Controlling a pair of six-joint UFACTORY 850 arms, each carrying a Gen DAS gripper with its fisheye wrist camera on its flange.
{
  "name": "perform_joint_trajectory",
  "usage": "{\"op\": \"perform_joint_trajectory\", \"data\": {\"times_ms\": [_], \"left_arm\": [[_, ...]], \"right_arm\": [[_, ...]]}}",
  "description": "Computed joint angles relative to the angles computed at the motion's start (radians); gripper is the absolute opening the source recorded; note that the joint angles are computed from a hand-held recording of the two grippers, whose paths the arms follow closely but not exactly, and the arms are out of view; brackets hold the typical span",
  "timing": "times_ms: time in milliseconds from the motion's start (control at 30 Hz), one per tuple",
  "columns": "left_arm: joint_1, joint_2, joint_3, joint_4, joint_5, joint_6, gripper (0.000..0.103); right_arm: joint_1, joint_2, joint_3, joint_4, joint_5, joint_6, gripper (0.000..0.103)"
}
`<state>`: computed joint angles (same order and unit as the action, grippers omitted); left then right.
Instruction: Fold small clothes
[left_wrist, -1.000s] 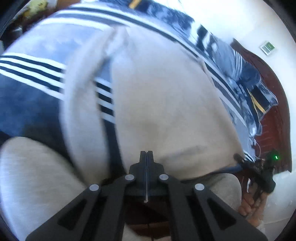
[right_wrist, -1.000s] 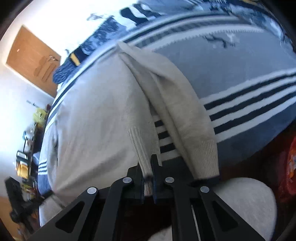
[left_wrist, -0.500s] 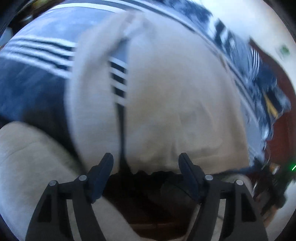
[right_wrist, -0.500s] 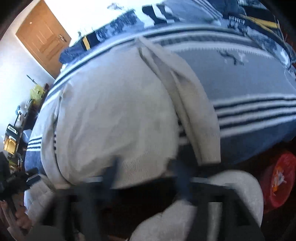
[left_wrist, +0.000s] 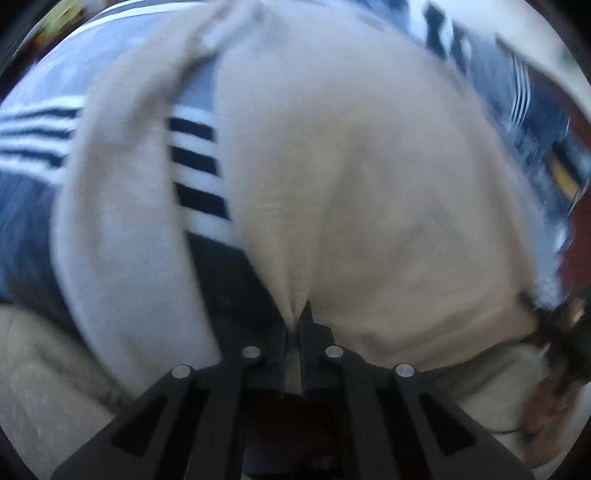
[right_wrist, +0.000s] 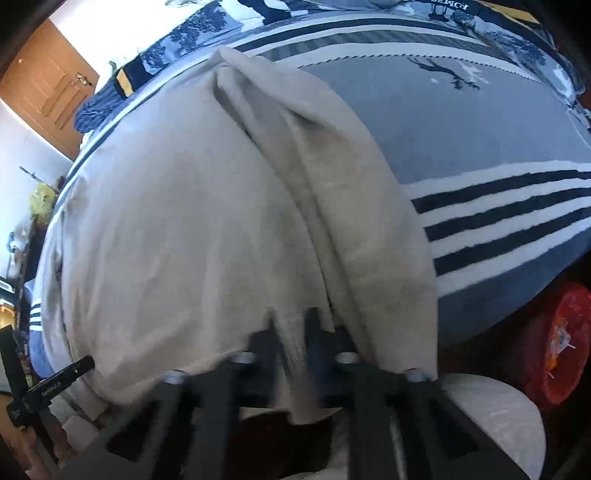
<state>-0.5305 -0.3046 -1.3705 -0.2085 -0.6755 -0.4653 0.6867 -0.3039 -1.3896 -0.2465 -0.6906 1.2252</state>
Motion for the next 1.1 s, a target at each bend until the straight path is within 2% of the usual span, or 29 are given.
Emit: {"op": "perform_joint_trajectory", "data": {"times_ms": [100,200,233,300,400,500,533,567,600,633,667,700,767,867,1000,1100], "left_arm": [[0.015,0.106,0.047,-0.043,0.051,0.017,0.005],[0.015,0.159,0.046,0.062,0.012,-0.075,0.005],[0.025,0.171,0.049,0.048,-0.007,-0.07,0.005],[0.04,0.166,0.052,-0.023,-0.049,0.013,0.005],[0.019,0.126,0.039,-0.002,-0.069,0.006,0.006],[0.013,0.104,0.045,0.009,-0.107,-0.021,0.009],[0.006,0.114,0.051,0.019,-0.098,-0.028,0.01],[0.0,0.136,0.062,0.027,-0.072,-0.022,0.019],[0.0,0.155,0.073,0.037,-0.048,-0.015,0.028],[0.001,0.167,0.071,0.074,-0.028,-0.034,0.053],[0.003,0.181,0.07,0.142,-0.014,-0.096,0.072],[0.005,0.195,0.078,0.212,-0.001,-0.17,0.076],[0.024,0.198,0.068,0.312,-0.019,-0.276,0.076],[0.085,0.199,0.07,0.261,-0.015,-0.271,0.076],[0.145,0.259,0.126,0.235,0.069,-0.294,0.076],[0.18,0.274,0.159,0.203,0.104,-0.27,0.076]], "right_arm": [[0.004,0.02,-0.004,0.005,0.017,-0.01,0.006],[0.02,0.057,-0.001,0.004,0.036,-0.022,0.006],[0.034,0.071,-0.005,0.0,0.027,-0.034,0.006],[0.061,0.084,-0.006,0.002,0.008,-0.045,0.005],[0.095,0.063,-0.008,0.01,-0.06,-0.044,0.006],[0.07,0.032,0.002,0.123,-0.06,-0.113,0.01],[0.063,0.033,0.001,0.142,-0.048,-0.115,0.011],[0.062,0.04,0.003,0.133,-0.034,-0.101,0.015],[0.069,0.051,0.002,0.088,-0.028,-0.067,0.033],[0.088,0.058,-0.015,0.001,-0.056,-0.015,0.065],[0.105,0.061,-0.03,-0.066,-0.086,0.026,0.079],[0.122,0.065,-0.046,-0.135,-0.109,0.064,0.085],[0.139,0.07,-0.073,-0.19,-0.099,0.063,0.085],[0.157,0.036,-0.157,-0.204,-0.062,0.019,0.085],[0.157,-0.077,-0.318,-0.039,0.051,-0.217,0.085],[0.154,-0.191,-0.456,0.151,0.068,-0.434,0.083]]}}
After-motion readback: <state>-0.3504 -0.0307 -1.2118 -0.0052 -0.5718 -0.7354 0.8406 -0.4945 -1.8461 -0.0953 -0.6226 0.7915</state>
